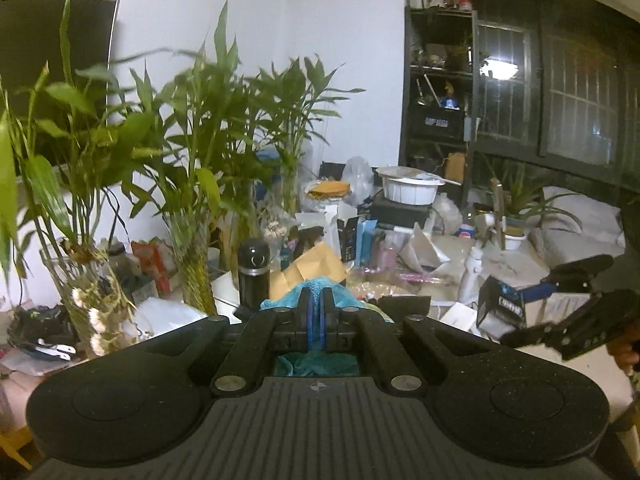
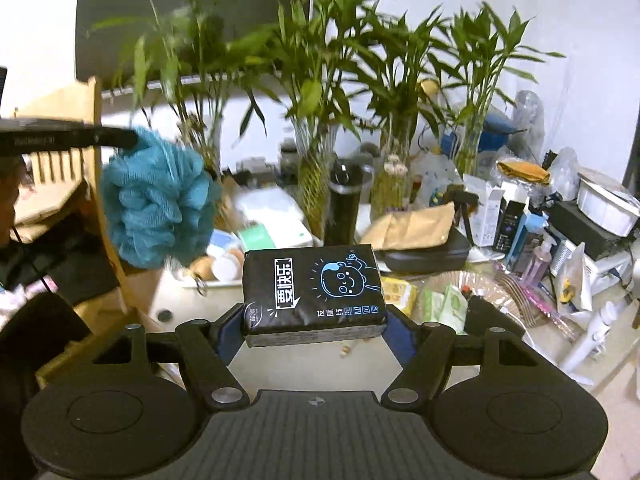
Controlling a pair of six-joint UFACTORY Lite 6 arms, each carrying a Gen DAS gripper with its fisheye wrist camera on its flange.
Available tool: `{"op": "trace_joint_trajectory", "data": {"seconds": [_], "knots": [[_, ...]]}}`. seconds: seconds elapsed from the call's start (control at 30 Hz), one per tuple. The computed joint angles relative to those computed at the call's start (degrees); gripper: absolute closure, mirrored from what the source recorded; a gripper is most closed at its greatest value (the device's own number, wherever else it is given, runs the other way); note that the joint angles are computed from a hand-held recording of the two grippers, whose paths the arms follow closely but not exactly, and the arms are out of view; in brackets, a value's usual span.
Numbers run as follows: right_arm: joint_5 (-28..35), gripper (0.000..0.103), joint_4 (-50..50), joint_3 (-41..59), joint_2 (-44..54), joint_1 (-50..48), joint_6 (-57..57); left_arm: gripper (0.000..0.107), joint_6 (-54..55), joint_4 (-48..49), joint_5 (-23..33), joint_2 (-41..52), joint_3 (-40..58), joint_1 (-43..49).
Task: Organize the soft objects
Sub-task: 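Carry the loofah in the left gripper while the right gripper carries the black box to the cardboard box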
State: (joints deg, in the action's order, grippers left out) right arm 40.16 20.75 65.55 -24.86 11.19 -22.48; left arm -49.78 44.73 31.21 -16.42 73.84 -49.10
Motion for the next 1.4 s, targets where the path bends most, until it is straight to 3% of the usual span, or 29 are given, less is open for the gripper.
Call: {"op": "trace_joint_trajectory", "data": {"seconds": [0.2, 0.3, 0.53, 0.6, 0.67, 0.73, 1.07, 1.4], "knots": [[3.8, 0.029, -0.6, 0.6, -5.0, 1.1, 3.7, 0.104, -0.9, 0.6, 6.3, -3.6, -0.8, -6.0], [5.4, 0.029, 4.2, -1.8, -7.5, 0.2, 1.4, 0.104, -1.3, 0.2, 8.2, -4.9, -2.8, -8.5], [4.8, 0.029, 2.2, -7.9, -12.8, 5.4, 5.1, 0.098, -6.0, 1.4, 11.9, -7.8, -8.7, -14.4], [4.8, 0.029, 2.1, -10.1, -14.4, 6.5, 5.5, 0.076, -5.2, 0.4, 9.8, -10.3, -12.5, -14.4], [4.5, 0.029, -0.5, -11.9, -16.1, 9.0, 8.1, 0.045, -8.7, 3.5, 11.2, -12.8, -15.6, -16.5], [4.0, 0.029, -3.2, -13.6, -17.6, 11.5, 11.2, 0.037, -15.4, 9.6, 14.0, -15.4, -18.7, -20.3], [2.4, 0.029, -13.2, -20.2, -22.9, 22.7, 25.8, 0.035, -26.3, 13.1, 26.6, -18.1, -24.3, -32.8], [1.7, 0.029, -21.9, -27.4, -28.1, 31.3, 40.8, 0.035, -35.1, 13.6, 31.3, -20.6, -30.3, -41.0]]}}
